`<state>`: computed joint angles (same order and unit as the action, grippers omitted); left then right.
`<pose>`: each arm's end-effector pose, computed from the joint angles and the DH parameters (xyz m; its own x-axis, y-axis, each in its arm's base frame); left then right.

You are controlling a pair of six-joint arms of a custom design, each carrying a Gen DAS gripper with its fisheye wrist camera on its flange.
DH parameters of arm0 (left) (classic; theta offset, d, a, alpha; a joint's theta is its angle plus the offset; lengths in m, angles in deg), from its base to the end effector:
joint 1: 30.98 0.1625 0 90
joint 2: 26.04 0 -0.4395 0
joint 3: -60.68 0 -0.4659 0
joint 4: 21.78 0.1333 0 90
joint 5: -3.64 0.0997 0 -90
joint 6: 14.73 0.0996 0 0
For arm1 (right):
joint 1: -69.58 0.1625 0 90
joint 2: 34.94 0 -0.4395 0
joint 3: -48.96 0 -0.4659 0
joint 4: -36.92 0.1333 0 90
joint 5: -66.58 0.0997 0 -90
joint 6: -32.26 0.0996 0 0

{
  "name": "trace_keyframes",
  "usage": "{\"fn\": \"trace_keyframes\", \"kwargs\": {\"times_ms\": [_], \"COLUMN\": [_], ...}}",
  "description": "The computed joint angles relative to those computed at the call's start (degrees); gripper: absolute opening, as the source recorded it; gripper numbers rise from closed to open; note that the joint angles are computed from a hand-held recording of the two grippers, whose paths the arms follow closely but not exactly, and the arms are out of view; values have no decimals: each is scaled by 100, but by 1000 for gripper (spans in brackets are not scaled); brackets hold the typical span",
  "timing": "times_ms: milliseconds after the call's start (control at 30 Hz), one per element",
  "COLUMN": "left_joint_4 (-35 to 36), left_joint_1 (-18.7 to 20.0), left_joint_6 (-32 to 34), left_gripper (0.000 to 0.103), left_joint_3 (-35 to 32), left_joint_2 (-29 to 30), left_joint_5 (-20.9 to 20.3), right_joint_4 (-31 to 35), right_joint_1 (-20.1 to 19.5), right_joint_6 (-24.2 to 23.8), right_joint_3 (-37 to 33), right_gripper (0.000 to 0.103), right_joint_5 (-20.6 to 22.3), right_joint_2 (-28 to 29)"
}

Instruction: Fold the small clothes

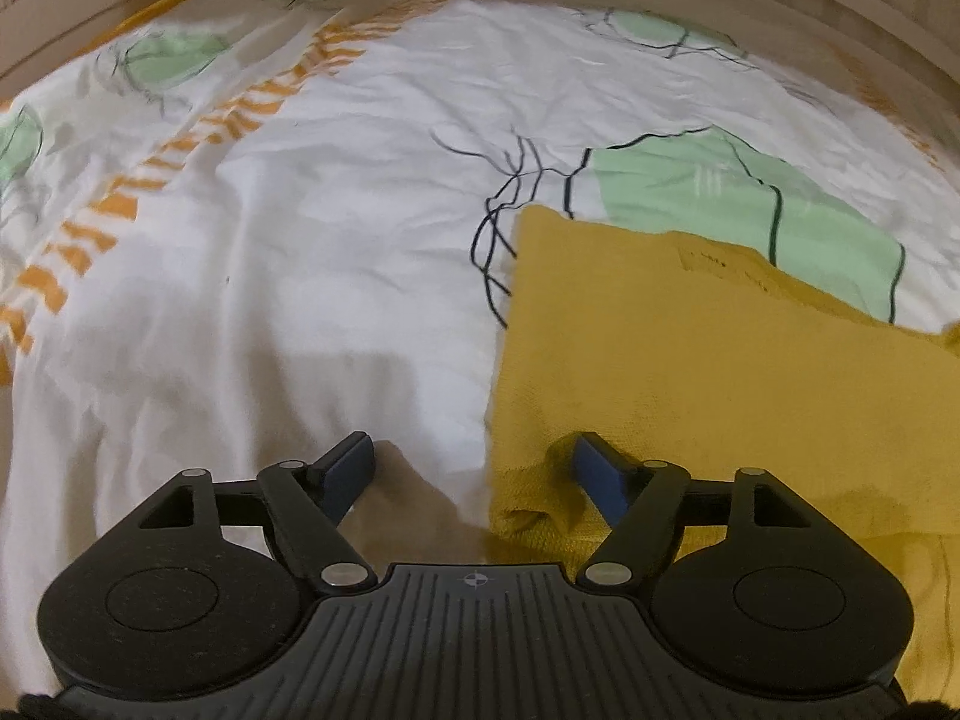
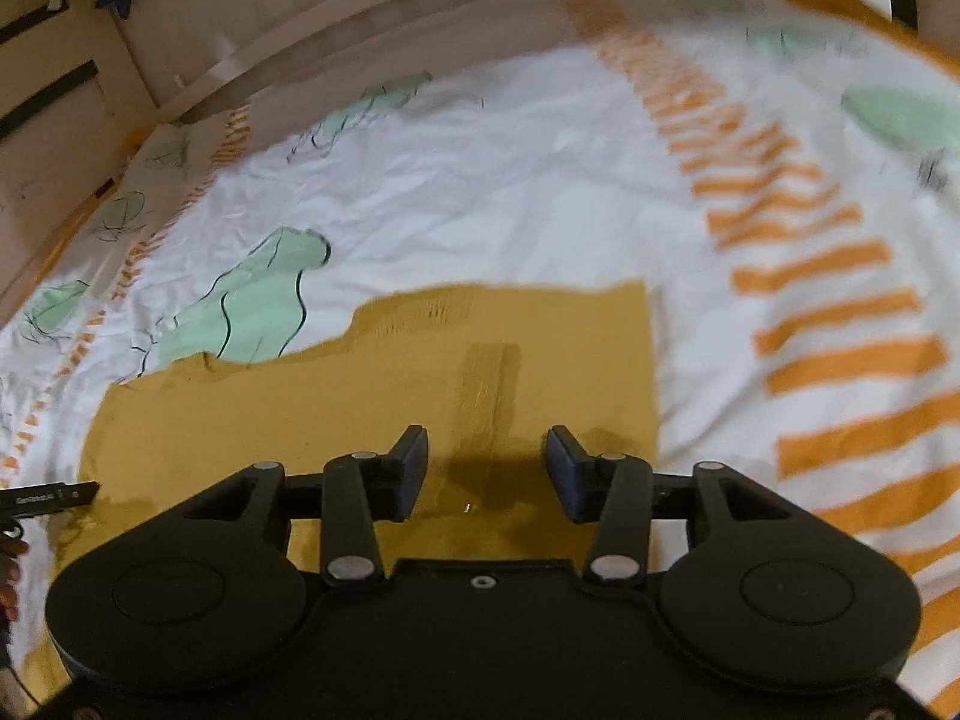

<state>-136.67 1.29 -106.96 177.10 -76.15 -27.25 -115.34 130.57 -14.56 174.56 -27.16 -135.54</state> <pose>-0.3144 -0.4573 -0.0312 -0.6416 -0.4288 -0.6360 0.1811 0.7211 -0.6688 -0.1223 -0.4821 0.3789 -0.8655 -0.1528 0.4770 -0.3583 0.8544 -0.3764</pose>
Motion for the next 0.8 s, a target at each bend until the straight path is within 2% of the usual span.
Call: {"fn": "trace_keyframes", "kwargs": {"times_ms": [100, 200, 267, 300, 333, 400, 500, 667, 767, 800], "left_joint_4": [-177, -400, -262, -218, -179, -134, 25, 30, -34, -99], "left_joint_1": [-1, -7, -25, -35, -47, -68, -104, -60, -8, 3], "left_joint_6": [-76, 387, 389, 355, 333, 388, 369, 296, 344, 377], "left_gripper": [74, 73, 72, 72, 72, 71, 71, 71, 72, 72], "left_joint_3": [76, 152, 107, 89, 74, 41, 7, 17, 53, 97], "left_joint_2": [-53, -120, -125, -111, -94, -59, -36, -70, -100, -126], "left_joint_5": [-61, -112, -85, -52, -9, 63, 174, 118, 19, 20], "right_joint_4": [-13, 68, 121, 122, 65, -5, -465, -524, -304, -324], "right_joint_1": [-83, -107, -94, -69, -33, 19, 103, 70, 95, 61], "right_joint_6": [68, -12, -115, -182, -250, -385, -467, -165, -93, -66], "right_joint_3": [25, 46, 77, 100, 138, 208, 289, 163, 88, 101], "right_gripper": [54, 54, 42, 15, 12, 11, 10, 10, 11, 13], "right_joint_5": [152, 331, 392, 354, 297, 307, 217, -96, -410, -375], "right_joint_2": [20, -18, -39, -55, -70, -148, -255, -112, 34, 37]}}
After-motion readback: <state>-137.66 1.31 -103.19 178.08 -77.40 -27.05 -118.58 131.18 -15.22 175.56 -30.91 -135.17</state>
